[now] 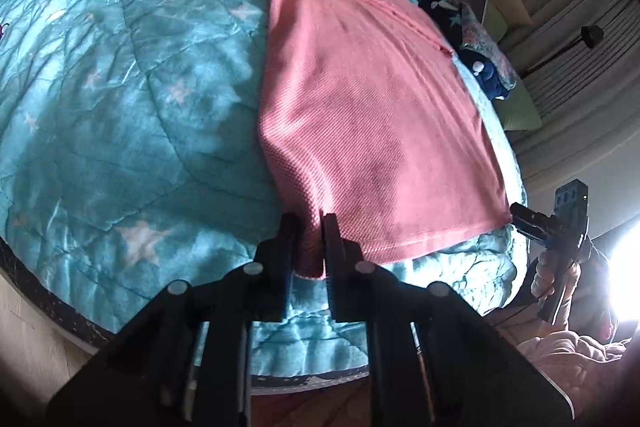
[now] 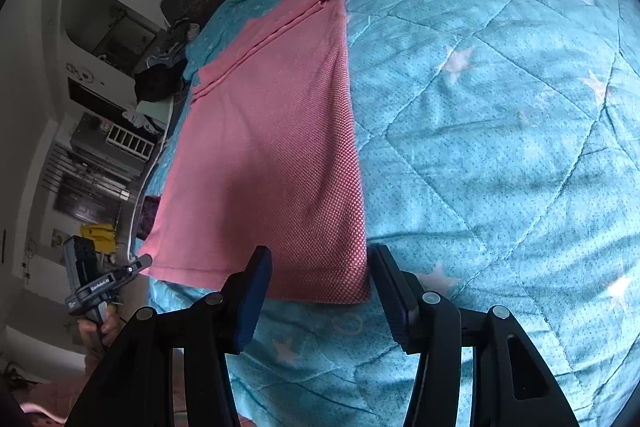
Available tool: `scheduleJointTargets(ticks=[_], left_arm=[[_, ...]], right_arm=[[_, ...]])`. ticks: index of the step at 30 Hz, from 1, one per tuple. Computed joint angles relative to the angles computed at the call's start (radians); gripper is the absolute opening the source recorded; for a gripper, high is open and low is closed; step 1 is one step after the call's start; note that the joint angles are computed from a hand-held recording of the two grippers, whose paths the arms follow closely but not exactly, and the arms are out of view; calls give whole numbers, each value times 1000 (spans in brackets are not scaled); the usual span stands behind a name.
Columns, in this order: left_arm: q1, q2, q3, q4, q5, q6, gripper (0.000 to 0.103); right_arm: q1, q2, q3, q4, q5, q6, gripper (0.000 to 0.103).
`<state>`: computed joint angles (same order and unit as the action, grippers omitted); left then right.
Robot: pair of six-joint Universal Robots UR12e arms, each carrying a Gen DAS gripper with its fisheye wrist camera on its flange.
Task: Fold small clothes
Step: 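Grasp the pink shirt's hem with both grippers and lift it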
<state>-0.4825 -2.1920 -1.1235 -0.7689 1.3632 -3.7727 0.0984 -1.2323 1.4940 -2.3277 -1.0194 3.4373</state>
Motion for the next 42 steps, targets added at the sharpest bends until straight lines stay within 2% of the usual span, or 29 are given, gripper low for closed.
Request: scheduleJointTargets(ticks=[1,4,6,7,8,9,10,14,17,20,24,28,31,37,40,42], left_arm=[[-1,-4,8,-22,3,1,26],[-1,-8,6,-6,-11,-5,32],[-2,-11,13,-6,-7,2,32],[-3,-13,16,-7,-3,14,21],[-5,-15,23,-9,0,26,9],[-7,-19,33,-17,1,38,9],[-9,-20,40,-15,10,46,9],[-12,-8,37,59,28,72,9],[-9,-4,43,80,39,83,9],[-5,-3,47,81,49,75,9],[3,-2,42,120,28,47,9],[-1,-10,70,132,51,70,9],[1,-24,107,134,63,93,9],[13,-71,217,137,77,128,9],[18,-113,306,99,84,156,9],[19,-150,379,46,101,178,9]], right_arm=[[0,0,0,-1,-1,0,54],[-1,2,0,-3,1,-7,54],[-1,6,-1,-11,9,-11,54],[0,8,-3,-14,13,-17,50],[1,12,-6,-17,20,-22,44],[0,17,-11,-10,36,-24,20],[-4,24,-16,-3,74,-15,8],[-14,25,-3,-104,145,55,8],[-27,22,6,-180,192,100,8],[-36,20,5,-192,202,113,8],[-44,24,1,-214,245,134,8],[-46,37,-25,-228,263,134,8],[-41,47,-58,-237,241,122,8],[-40,92,-188,-214,200,94,8],[-42,129,-275,-183,198,85,8],[-38,151,-330,-137,161,49,8]])
